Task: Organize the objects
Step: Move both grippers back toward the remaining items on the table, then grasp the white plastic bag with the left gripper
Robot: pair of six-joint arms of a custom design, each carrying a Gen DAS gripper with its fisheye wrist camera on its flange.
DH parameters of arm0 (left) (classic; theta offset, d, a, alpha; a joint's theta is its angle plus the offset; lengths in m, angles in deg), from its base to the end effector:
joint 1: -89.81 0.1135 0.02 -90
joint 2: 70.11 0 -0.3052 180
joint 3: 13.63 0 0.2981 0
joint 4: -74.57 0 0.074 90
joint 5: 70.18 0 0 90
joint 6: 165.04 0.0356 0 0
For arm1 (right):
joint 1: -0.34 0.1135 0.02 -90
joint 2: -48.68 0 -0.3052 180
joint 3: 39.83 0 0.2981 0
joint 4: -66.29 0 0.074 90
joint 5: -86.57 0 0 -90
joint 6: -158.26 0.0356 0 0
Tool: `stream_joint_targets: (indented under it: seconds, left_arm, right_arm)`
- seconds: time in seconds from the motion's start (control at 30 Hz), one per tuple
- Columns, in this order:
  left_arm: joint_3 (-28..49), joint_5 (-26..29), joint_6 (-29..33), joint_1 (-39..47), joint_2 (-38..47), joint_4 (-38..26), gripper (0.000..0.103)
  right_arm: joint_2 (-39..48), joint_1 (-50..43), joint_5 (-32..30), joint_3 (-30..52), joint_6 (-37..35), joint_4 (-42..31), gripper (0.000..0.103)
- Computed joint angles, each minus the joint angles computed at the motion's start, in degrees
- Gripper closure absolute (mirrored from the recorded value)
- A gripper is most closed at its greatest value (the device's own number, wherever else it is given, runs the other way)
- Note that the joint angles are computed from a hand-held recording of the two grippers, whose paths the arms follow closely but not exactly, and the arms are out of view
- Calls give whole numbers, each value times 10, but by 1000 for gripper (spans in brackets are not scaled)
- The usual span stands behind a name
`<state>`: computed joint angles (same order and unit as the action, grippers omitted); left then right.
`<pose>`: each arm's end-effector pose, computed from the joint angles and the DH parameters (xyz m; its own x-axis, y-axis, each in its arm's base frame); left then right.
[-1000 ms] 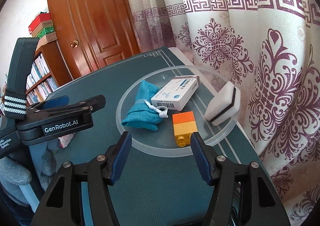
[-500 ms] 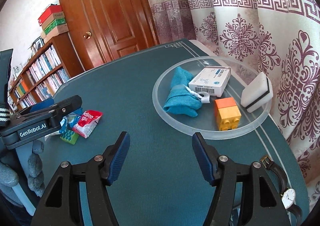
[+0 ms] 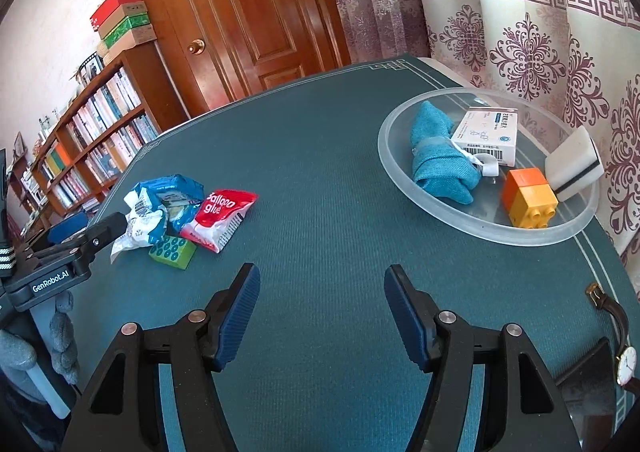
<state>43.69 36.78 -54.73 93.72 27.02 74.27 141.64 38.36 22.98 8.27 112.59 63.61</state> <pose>0.3694 0.0148 0.1559 -0.5482 0.2953 -0.7825 0.3707 0.9245 0.0892 0.2607 0.1837 0.1299 -0.6359 0.2972 -0.7122 0.1807 0.9545 0.2370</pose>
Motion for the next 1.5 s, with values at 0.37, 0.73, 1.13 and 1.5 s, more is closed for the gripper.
stream_joint_targets:
  seconds: [0.37, 0.73, 1.13, 1.5]
  left_arm:
    - [39, 35, 131, 42, 66, 8, 1]
    - [77, 0, 196, 14, 125, 24, 1]
    - [149, 29, 170, 8, 158, -62, 13]
    - [155, 66, 129, 31, 147, -92, 52]
  right_arm:
    - [37, 15, -2, 42, -7, -26, 37]
    - [61, 17, -10, 70, -15, -40, 37]
    - [67, 8, -22, 68, -11, -31, 37]
    - [77, 7, -26, 75, -17, -28, 37]
